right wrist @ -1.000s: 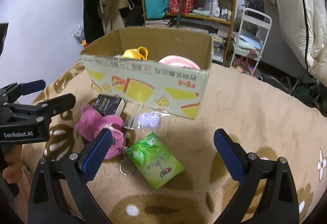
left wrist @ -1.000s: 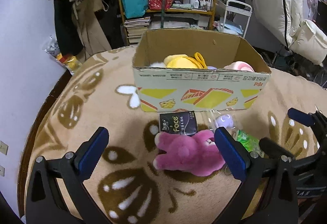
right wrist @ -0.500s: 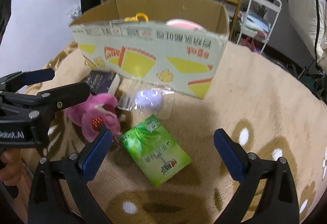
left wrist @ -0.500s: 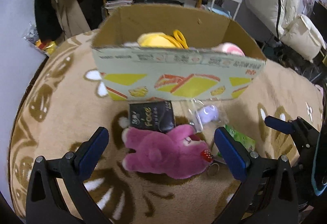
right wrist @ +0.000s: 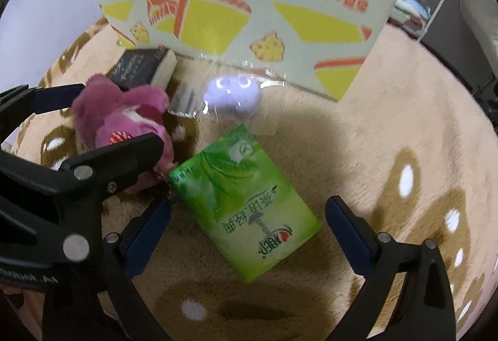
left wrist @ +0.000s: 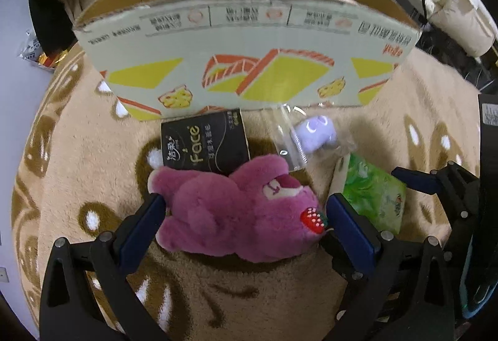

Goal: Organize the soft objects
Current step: 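Lower the left tool onto the pink plush bear while the right tool approaches the green tissue pack, then grasp the pink bear with the left tool while the right tool grasps the green tissue pack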

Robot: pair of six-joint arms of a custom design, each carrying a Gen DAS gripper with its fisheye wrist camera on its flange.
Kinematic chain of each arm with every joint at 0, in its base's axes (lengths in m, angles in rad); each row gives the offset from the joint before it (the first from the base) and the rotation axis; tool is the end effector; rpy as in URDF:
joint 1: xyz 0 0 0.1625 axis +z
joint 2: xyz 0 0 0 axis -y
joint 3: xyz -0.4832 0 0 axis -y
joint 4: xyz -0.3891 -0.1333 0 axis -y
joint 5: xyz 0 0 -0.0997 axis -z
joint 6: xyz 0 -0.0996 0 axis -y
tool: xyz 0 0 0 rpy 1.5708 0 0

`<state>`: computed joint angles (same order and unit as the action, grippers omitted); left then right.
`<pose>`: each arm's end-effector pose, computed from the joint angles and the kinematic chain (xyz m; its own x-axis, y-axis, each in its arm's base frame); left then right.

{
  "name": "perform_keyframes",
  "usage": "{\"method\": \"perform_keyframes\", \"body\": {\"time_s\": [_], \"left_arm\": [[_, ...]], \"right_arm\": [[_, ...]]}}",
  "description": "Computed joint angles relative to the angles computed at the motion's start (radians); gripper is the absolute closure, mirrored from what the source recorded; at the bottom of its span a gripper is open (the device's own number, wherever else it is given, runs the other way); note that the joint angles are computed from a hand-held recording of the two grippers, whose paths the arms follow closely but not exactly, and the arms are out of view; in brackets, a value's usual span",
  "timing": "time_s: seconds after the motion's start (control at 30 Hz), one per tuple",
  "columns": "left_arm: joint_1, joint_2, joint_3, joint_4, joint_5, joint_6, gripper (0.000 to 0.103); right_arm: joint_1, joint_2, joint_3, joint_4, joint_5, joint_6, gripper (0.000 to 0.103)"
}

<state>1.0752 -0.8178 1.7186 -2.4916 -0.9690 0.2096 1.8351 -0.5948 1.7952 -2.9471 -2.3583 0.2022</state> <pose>-0.1534 -0.6826 0.1300 -0.6156 0.5567 -0.5578 0.6171 0.7808 0.0982 0.2307 -0.6125 0.0188 -0.7506 0.1275 0.6483 -0.1087 0.9440 -0.3115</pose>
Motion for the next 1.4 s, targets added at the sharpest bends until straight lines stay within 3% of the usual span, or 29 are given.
{"method": "perform_keyframes", "body": {"time_s": [0.13,0.27,0.6,0.9,1.2,1.4], "left_arm": [[-0.005,0.012,0.000,0.003,0.031,0.000,0.001],[0.010,0.015,-0.033,0.073,-0.006,-0.044,0.001],[0.011,-0.015,-0.016,0.069,-0.027,-0.040,0.012],[0.011,-0.069,0.025,0.063,-0.025,-0.083,0.014],[0.020,-0.125,0.075,-0.048,-0.004,-0.059,0.014],[-0.013,-0.142,0.139,-0.182,0.028,-0.044,0.014]], "right_arm": [[-0.005,-0.012,0.014,-0.020,0.011,0.013,0.010],[-0.010,-0.026,0.029,-0.027,0.010,0.032,0.021],[-0.008,-0.048,0.043,-0.015,0.006,0.043,0.026],[0.003,-0.059,0.081,-0.084,-0.006,0.066,0.028],[0.002,-0.076,0.129,-0.256,0.008,0.074,0.029],[0.025,-0.069,0.158,-0.498,0.010,-0.011,0.030]]}}
